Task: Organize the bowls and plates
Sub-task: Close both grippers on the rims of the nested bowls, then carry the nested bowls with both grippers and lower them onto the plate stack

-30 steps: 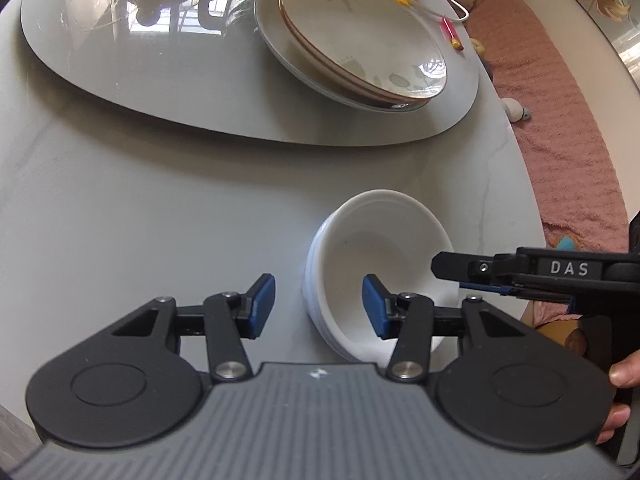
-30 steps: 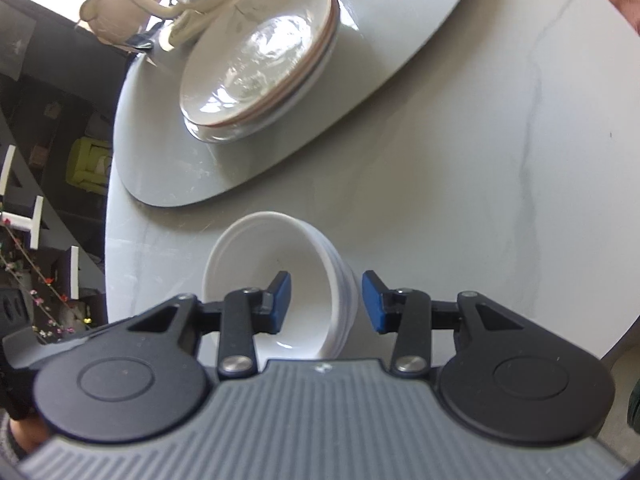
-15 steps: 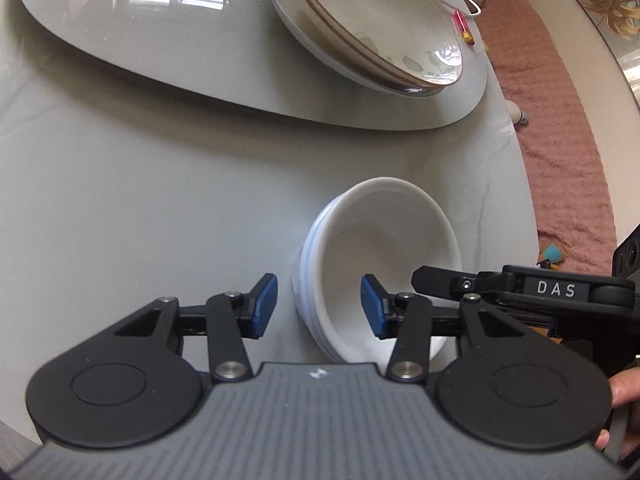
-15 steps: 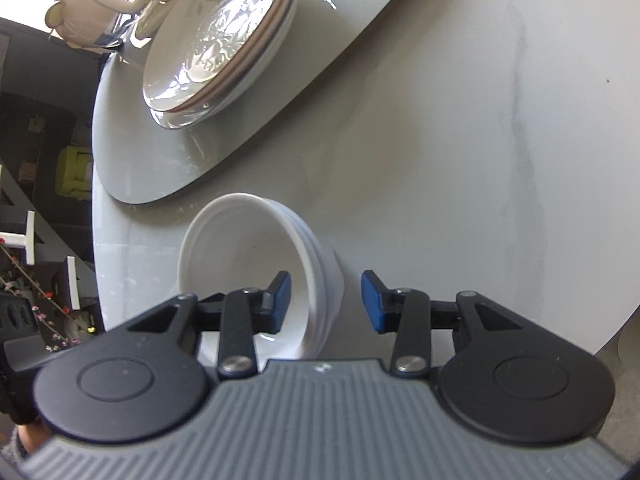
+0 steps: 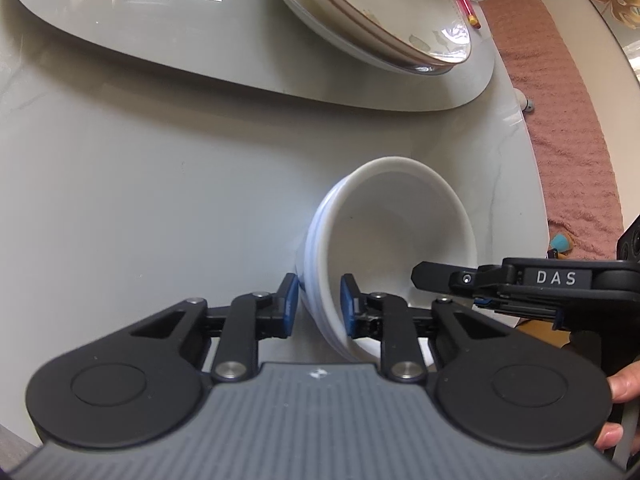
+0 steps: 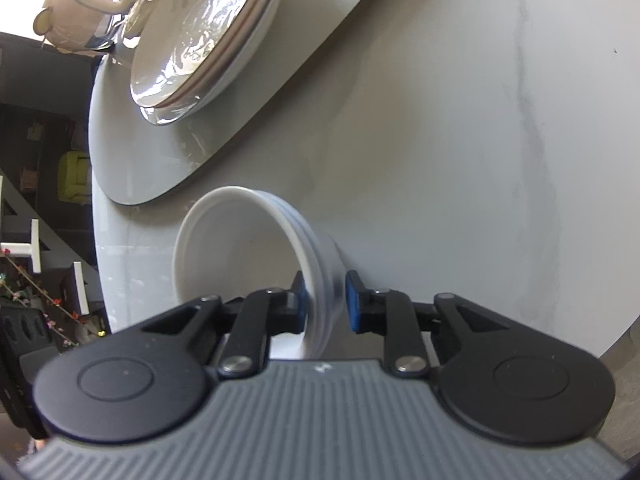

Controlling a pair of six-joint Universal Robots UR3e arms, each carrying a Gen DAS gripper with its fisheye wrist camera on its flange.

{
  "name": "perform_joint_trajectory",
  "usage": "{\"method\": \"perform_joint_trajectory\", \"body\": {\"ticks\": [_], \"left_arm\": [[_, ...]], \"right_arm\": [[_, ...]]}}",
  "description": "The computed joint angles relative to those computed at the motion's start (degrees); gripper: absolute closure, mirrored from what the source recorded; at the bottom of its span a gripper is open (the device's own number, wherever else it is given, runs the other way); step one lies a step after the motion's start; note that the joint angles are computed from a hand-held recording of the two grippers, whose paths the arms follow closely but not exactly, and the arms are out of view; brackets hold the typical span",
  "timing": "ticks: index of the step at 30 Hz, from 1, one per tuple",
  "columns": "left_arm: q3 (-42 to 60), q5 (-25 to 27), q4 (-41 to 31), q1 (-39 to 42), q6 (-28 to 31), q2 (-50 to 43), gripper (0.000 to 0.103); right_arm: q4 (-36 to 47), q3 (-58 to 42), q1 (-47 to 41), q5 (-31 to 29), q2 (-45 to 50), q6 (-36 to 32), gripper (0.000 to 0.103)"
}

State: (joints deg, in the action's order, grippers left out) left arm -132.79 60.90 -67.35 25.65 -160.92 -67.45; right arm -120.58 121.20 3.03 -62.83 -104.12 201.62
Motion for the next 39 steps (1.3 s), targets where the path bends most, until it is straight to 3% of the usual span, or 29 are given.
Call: {"method": "perform_joint_trajectory", "body": {"ticks": [6, 16, 28, 39], "left_arm": [[0.98, 0.31, -2.22, 0.37, 0.24, 2.56, 0.079], [9.13, -2.20, -14.23, 3.93, 1.58, 7.61, 0.079], [22.18, -0.20, -18.76, -0.36, -1.24, 5.80, 0.079], [31.58, -0.34, -18.69, -1.49, -4.49, 1.53, 0.079]], "right_arm": [[0.54, -2.48, 2.01, -1.63, 1.15, -2.09, 0.084], [6.27, -10.19, 1.42, -0.61, 0.30, -4.27, 0.084], [10.75, -20.15, 1.66, -2.10, -0.69, -6.83, 0.084], [8.34, -27.85, 2.50, -1.90, 3.49, -6.52, 0.083]]}}
